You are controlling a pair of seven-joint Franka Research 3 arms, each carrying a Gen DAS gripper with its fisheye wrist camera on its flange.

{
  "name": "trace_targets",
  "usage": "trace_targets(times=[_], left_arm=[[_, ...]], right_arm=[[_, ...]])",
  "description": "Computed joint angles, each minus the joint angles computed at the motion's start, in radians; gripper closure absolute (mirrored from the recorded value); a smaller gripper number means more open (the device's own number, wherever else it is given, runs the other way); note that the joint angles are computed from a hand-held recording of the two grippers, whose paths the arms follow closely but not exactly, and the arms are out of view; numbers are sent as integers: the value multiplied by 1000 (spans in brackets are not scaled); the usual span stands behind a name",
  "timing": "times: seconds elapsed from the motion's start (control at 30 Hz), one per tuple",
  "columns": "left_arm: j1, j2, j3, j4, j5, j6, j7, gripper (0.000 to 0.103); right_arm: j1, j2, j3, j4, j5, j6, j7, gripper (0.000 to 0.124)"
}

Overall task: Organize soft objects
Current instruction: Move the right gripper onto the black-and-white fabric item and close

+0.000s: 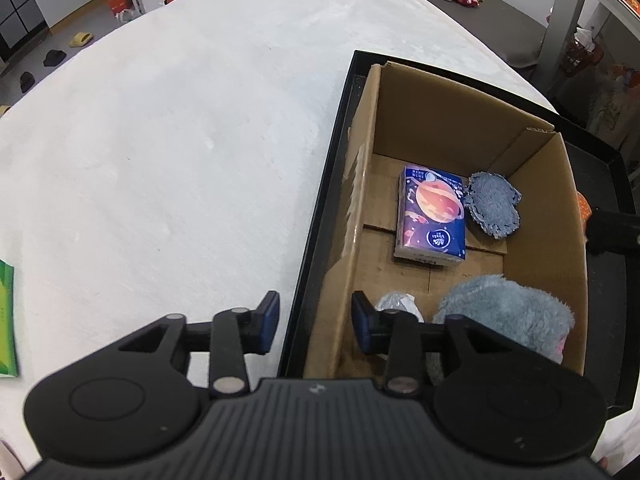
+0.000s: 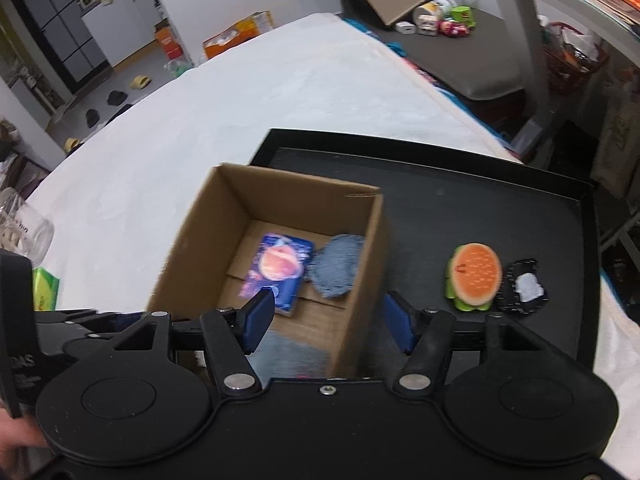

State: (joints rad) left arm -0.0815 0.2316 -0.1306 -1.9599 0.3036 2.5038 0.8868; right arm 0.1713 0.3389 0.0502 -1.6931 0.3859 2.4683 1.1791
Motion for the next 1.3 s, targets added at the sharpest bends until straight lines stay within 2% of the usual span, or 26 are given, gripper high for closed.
trace_targets(times=[0.2, 0.37, 0.53, 0.83, 1.3], left_arm=[[-15, 17, 1, 35, 29, -38, -11, 54], [-29, 36, 1, 74, 54, -78, -20, 50], [-44, 64, 2, 121, 77, -127, -28, 48], [-75, 131, 2, 216, 118, -210, -2, 48], [-107, 205, 13, 332, 146, -309, -20, 48]], right_arm=[[-29, 17, -14, 11, 8, 8, -15, 64], [-58, 47, -19, 39, 24, 9, -23, 64], [-113, 73, 10, 45, 117, 44, -112, 61], [-157, 139, 17, 74, 198, 68, -171, 61], [-187, 238, 14, 121, 186, 122, -153, 61]])
